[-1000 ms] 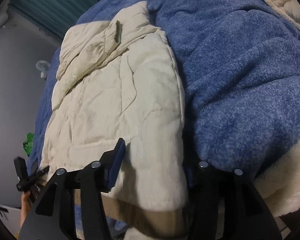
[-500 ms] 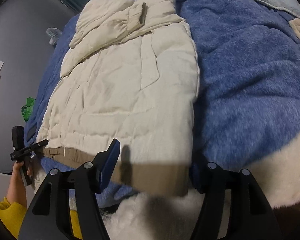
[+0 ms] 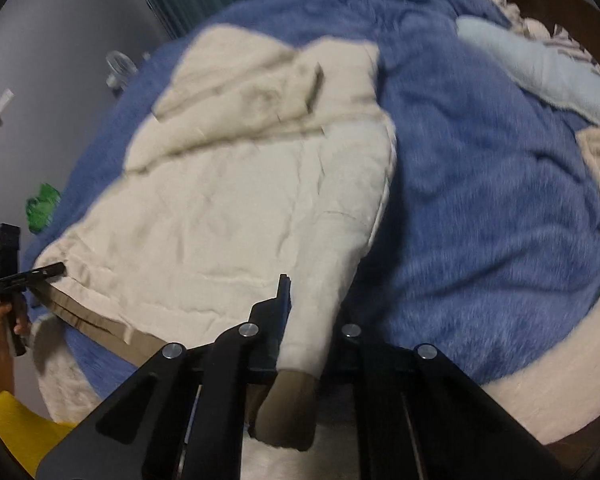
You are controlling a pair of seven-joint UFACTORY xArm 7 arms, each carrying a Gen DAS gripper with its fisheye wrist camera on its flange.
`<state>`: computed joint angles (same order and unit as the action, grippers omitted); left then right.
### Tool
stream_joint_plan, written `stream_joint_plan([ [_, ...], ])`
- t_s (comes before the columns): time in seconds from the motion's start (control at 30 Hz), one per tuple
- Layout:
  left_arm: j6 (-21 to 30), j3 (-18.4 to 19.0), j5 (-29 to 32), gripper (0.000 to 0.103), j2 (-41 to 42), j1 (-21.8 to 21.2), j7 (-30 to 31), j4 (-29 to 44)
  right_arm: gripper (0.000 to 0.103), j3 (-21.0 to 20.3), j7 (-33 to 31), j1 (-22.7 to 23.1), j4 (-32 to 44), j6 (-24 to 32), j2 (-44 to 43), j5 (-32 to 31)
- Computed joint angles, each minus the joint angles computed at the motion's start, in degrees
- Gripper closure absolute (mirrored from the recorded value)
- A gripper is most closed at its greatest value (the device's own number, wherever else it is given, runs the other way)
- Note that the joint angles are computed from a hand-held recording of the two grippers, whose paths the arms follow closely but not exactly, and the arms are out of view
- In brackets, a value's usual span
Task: Fold large clothes
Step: 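Lift the hem with both grippers and fold it up over the hood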
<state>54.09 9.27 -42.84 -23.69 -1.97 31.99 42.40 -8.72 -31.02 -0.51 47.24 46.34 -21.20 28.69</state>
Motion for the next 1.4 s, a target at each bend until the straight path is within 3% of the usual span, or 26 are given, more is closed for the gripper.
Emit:
stream_joint_plan([
  [0.13, 2.08, 2.51, -7.0, 0.094, 3.26, -0.64, 2.69, 5.71, 0.094, -1.91, -2.31, 1.69, 5.46, 1.63, 2.43, 6.72],
  [0.33, 3.23, 2.4, -13.48, 0.095, 9.95, 1.78, 5.66, 14.65, 0.094, -2.6, -5.12, 0.68, 14.61, 4.1, 10.32, 19.9],
  [0.67, -4.27, -3.07, -25.82, 0.095, 26.16, 7.03, 8.45, 32.56, 0.094, 4.13, -9.32, -4.31, 29.75, -6.19, 26.64, 42.0],
  [0.77, -6.97, -5.49, -25.26, 0.095, 31.93, 8.4, 6.83, 39.29, 0.094, 6.47, -7.71, -6.4, 36.59, -6.24, 33.04, 44.81],
  [0.9, -10.59, -8.34, -20.05, 0.094, 39.04, 9.18, 4.05, 48.0, 0.094, 9.32, -3.98, -7.29, 44.64, -9.1, 39.97, 42.13],
  [1.13, -10.74, -10.38, -8.54, 0.094, 54.97, 10.12, -6.93, 65.48, 0.089, 10.69, 7.69, -4.52, 61.77, -13.52, 54.74, 27.29],
  [1.33, -7.58, -10.6, 1.63, 0.089, 68.72, 9.8, -18.28, 81.96, 0.083, 8.34, 19.81, -1.95, 79.0, -10.16, 68.2, 12.93],
  [1.4, -7.54, -12.39, 1.94, 0.083, 71.17, 10.75, -20.54, 84.63, 0.076, 8.6, 22.74, -2.02, 83.6, -8.8, 71.65, 10.05],
])
